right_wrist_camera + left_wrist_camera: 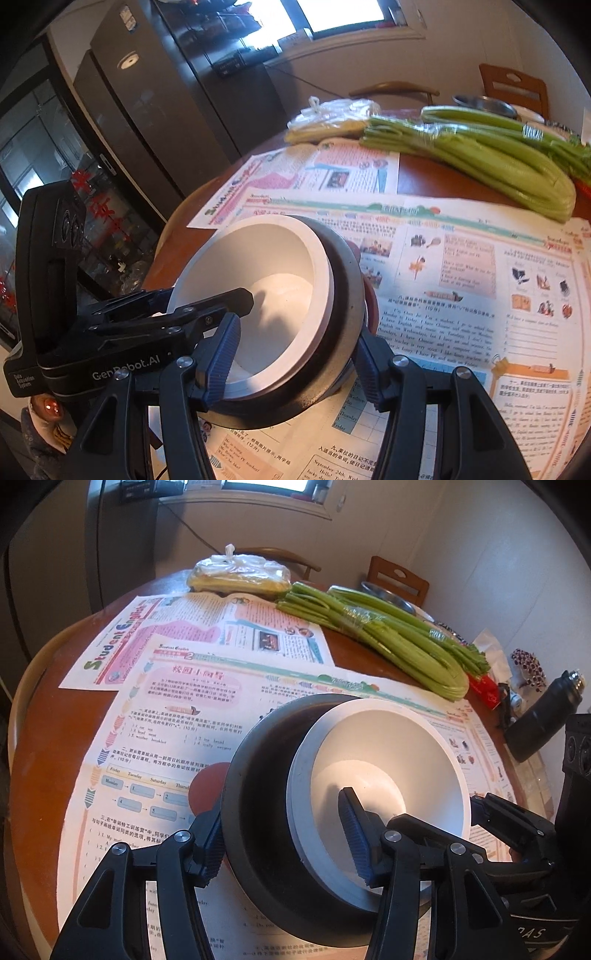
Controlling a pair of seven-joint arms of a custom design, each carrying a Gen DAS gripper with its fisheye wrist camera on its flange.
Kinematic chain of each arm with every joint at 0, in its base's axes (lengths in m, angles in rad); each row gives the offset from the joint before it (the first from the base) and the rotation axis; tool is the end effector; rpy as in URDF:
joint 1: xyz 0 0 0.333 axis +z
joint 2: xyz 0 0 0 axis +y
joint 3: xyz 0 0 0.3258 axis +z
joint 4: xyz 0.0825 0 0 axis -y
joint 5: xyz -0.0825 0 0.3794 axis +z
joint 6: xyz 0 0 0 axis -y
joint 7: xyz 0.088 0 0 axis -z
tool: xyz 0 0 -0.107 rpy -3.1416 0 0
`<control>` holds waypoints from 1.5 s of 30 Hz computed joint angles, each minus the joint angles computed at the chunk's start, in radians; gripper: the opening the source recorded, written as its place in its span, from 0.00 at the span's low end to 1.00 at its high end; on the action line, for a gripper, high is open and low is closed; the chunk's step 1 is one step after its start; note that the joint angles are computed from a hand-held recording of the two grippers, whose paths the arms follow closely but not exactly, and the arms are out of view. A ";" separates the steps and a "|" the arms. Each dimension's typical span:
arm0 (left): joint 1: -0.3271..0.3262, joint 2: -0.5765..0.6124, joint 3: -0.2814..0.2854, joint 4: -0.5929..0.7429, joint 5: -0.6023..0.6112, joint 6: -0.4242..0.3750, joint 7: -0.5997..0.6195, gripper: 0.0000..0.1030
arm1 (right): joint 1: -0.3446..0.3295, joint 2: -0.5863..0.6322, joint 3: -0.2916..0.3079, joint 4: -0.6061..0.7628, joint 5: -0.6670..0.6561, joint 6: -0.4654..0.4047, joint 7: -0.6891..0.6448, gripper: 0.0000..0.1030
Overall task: Organize plates and bowls
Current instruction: 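Carry the bowl stack over the steel tray on the pig plate, then lower the bowl stack onto the steel tray and open the left tool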
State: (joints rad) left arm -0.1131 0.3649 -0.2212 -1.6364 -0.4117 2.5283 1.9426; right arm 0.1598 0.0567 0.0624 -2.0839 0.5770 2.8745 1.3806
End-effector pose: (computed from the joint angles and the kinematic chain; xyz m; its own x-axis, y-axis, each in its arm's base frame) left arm 0.6702 -0.2056 0.4805 -0.4427 -0.8602 0.2531 -0.7972 0.2485 -0.5502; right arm 0.5891 0.1008 0.4901 0.0425 -0.9348 -0.3526 -0.7642 0.1969 -0.6142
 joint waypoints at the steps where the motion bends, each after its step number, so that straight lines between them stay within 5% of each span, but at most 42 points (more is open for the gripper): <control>1: 0.000 0.005 0.001 0.003 0.001 -0.001 -0.001 0.56 | 0.000 0.004 -0.001 0.002 -0.005 -0.004 0.005 0.57; 6: 0.001 0.013 0.004 -0.001 0.002 0.014 -0.008 0.57 | -0.004 0.018 0.002 0.009 -0.039 0.001 0.040 0.57; 13: -0.003 -0.064 0.020 -0.101 0.029 0.140 -0.043 0.58 | 0.011 -0.019 -0.020 -0.046 -0.266 0.076 0.233 0.57; 19: 0.010 -0.210 0.004 -0.288 -0.042 0.271 0.014 0.63 | -0.010 -0.115 -0.038 -0.156 -0.778 0.162 0.654 0.57; 26: -0.027 -0.386 0.024 -0.528 -0.031 0.437 -0.027 0.72 | -0.165 -0.268 0.091 -0.299 -1.253 0.215 1.055 0.62; 29: -0.050 -0.429 0.035 -0.578 -0.073 0.431 0.011 0.72 | -0.183 -0.327 0.111 -0.358 -1.294 0.232 1.100 0.63; 31: -0.054 -0.453 0.031 -0.614 -0.045 0.436 -0.016 0.73 | -0.257 -0.367 0.179 -0.390 -1.355 0.231 1.181 0.63; 35: -0.054 -0.482 0.017 -0.675 0.031 0.455 -0.081 0.73 | -0.301 -0.419 0.224 -0.435 -1.401 0.212 1.250 0.64; 45: -0.042 -0.503 -0.001 -0.729 0.186 0.488 -0.215 0.73 | -0.260 -0.453 0.189 -0.496 -1.370 0.200 1.273 0.64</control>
